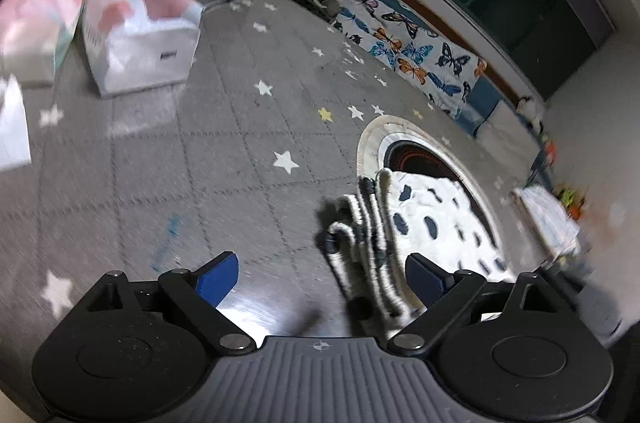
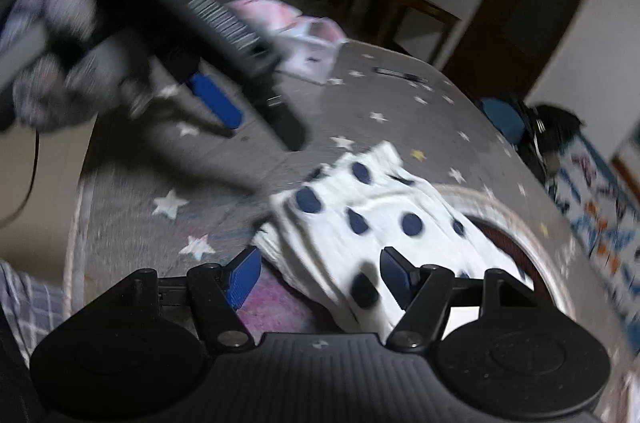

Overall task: Fold clothes
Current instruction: 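Grasp the folded stack's edge with the right gripper while the left gripper grasps it too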

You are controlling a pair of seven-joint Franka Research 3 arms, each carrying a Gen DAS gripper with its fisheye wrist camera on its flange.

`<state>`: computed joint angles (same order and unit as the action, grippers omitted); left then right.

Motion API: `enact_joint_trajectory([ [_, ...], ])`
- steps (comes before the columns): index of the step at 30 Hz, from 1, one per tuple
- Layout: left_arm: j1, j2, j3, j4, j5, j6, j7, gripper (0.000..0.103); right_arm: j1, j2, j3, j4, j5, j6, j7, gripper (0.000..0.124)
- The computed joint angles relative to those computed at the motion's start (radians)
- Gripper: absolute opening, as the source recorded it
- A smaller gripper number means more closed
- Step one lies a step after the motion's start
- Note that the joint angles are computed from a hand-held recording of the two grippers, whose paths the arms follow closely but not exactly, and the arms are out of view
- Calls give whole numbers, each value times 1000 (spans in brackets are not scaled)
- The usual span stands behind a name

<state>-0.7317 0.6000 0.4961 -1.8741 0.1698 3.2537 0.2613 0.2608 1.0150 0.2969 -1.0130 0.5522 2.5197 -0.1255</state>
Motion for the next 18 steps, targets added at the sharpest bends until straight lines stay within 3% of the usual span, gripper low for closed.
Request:
enact_joint_trajectory([
  [5,119,5,-138,25,-47,50,2,93,23,-26,15,-89,-30,121,-127,67],
  [10,218,25,-261,58,-99,84,24,93,19,-31,50,-139,-43,205,-224,53],
  [14,303,45,-370,67,-150,143,18,93,10,-35,64,-136,-23,171,-205,32],
  [18,326,69,-415,80,-217,190,13,93,-6,-40,81,-122,24,141,-180,23],
])
